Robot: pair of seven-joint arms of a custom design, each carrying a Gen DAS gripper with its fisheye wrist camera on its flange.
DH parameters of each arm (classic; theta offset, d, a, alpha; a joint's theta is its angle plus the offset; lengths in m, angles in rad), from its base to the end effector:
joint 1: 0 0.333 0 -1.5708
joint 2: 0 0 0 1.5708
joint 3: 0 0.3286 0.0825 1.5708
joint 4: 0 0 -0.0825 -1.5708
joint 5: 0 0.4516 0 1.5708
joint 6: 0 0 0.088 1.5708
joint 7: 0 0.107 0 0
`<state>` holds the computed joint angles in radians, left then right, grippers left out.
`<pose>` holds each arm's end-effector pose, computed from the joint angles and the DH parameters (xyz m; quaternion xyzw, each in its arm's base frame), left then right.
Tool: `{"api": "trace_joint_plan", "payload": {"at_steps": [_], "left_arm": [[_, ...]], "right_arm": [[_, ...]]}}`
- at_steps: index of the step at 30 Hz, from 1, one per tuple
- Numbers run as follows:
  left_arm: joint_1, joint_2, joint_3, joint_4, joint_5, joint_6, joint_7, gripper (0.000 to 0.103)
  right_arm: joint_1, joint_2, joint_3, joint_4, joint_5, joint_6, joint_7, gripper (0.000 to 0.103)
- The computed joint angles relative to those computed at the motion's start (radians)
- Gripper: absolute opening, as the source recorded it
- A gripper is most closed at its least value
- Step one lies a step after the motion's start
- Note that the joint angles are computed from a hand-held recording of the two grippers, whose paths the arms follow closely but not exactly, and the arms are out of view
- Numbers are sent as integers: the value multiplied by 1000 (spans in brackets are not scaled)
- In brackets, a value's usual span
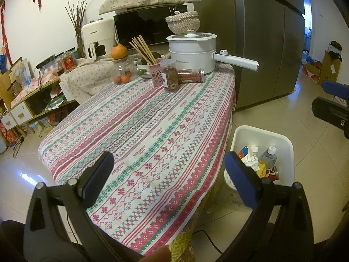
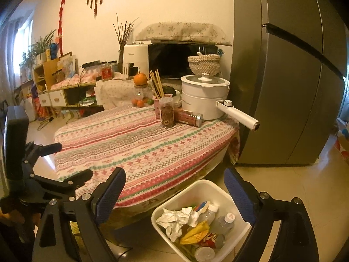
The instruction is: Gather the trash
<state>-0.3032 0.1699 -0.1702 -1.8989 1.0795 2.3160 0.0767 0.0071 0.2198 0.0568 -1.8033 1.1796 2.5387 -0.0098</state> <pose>0.6229 -0.2954 0.4274 -0.7448 0.5179 -0.1884 0.3763 0.7199 0.0326 0.4564 -0.8136 0.3346 -0.1984 0.4322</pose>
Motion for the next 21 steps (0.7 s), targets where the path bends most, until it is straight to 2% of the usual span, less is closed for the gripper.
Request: {"api": "trace_joint_plan", "payload": {"at_steps": [13, 17, 21], "left_arm": [[4, -2, 0, -2, -22, 8, 13, 101], [5, 0, 1, 0, -31, 9, 16, 101], [5, -1, 1, -1, -30, 10, 16, 101]], "right_arm": [[5, 5, 2, 0, -40, 6, 18, 93], [7, 4, 3, -6, -52, 19, 23, 99], [6, -1, 5, -11, -40, 22, 14, 100]]}}
